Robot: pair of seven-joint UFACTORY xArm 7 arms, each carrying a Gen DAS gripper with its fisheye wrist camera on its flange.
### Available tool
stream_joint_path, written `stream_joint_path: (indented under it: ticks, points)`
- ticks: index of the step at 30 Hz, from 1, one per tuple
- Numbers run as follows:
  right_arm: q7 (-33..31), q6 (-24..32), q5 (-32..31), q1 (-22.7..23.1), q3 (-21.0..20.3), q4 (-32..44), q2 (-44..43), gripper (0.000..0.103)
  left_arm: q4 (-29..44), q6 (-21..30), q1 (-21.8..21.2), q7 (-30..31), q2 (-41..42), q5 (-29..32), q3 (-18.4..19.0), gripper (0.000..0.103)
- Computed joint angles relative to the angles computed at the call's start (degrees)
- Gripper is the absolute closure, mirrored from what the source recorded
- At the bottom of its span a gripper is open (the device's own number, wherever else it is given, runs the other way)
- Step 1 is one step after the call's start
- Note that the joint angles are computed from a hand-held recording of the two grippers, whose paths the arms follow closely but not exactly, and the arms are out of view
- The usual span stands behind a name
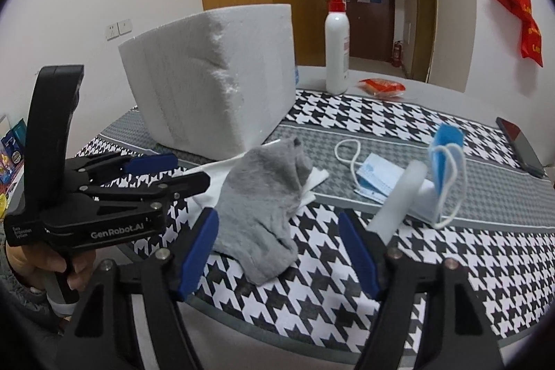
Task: Organize soft objects
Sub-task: 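Grasp the grey sock with the right tool while the left tool grasps the white cloth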
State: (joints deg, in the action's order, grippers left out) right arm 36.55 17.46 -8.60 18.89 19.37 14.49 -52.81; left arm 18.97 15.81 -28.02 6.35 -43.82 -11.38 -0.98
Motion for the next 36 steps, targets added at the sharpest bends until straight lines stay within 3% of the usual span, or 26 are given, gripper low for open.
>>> stream_joint_path:
  ticks: [11,20,25,36]
  points:
    - [-2.05,-1.23,0.41,0.21,-1.56,2.21,6.52,0.033,2.47,2.81,0.89,0.58,3.23,0.12,-0.69,0.048]
    - [-4.08,-1.86,1.51,0.77,-2.86,2.9,8.82,0.034,3.01,4.94,1.05,2.39,3.12,-0.79,-0.17,0.071]
    - [-5.5,-1.9,2.37,1.62,-3.7,3.58,10.57,0.046,3.42,4.73,0.81,2.97,3.91,-1.48,-0.52,0.092]
    - [-6.97,-0.15,3.41,2.29,-4.11,4.77,12.45,0.062,3.23,5.2,-0.9,5.71,3.35,-4.3,1.31,0.096]
